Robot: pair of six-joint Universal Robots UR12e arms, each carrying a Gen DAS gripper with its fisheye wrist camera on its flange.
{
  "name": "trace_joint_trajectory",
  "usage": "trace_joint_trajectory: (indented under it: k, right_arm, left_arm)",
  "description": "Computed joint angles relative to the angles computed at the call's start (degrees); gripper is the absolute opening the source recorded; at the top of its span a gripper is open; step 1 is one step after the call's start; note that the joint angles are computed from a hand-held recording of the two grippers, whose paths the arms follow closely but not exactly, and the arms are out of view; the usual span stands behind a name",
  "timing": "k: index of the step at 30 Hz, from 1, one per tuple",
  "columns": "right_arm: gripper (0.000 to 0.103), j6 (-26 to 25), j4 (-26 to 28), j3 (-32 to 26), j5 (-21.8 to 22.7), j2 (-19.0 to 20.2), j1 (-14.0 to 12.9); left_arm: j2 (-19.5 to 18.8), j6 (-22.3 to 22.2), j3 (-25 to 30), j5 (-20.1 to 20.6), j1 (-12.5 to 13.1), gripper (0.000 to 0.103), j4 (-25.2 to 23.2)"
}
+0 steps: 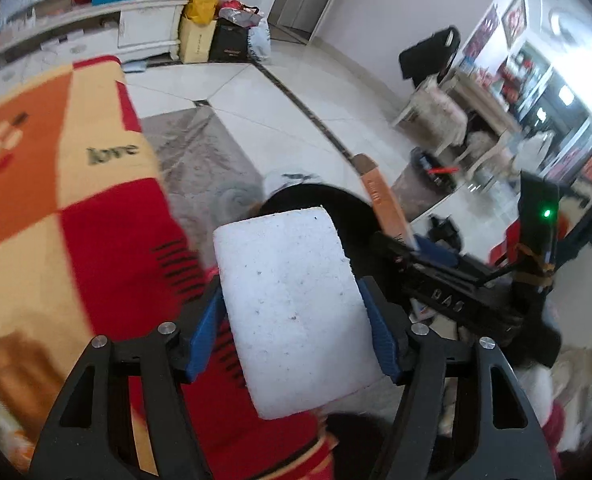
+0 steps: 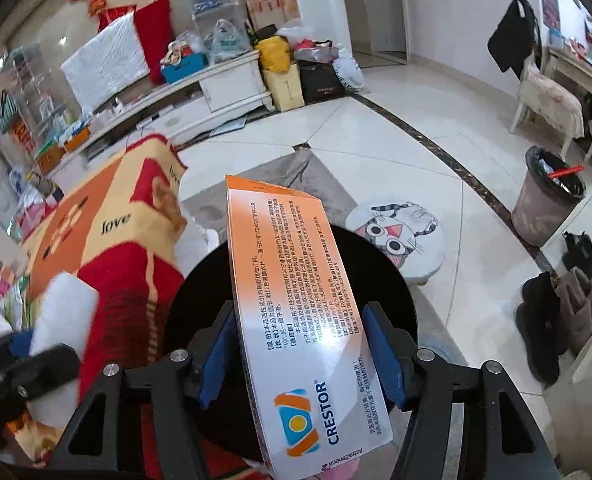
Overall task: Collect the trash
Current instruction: 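Carry both items to the black bin and open both grippers over it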
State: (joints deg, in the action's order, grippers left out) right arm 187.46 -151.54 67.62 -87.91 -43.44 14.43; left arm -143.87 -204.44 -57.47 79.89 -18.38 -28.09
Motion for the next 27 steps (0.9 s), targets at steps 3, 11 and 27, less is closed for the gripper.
trace_joint_trajectory:
  k: [3, 11, 27]
  right_arm:
    - [0.074, 2.0, -0.4, -0.4, 0.6, 0.4, -0.3]
    - [0.077, 2.6, -0.7, 1.4, 1.4, -0.2, -0.4]
    - [0.077, -1.3, -2.7, 3.8, 1.6, -1.8, 1.5]
  left_arm:
    - [-1.1, -0.7, 1.2, -3.8, 0.5, 0.07, 0.8]
    - [-1.0, -2.4, 0.6, -5.0, 1.0, 0.07, -0.4]
    - [5.9, -4.1, -10.5, 4.7, 0.4, 0.07, 4.2]
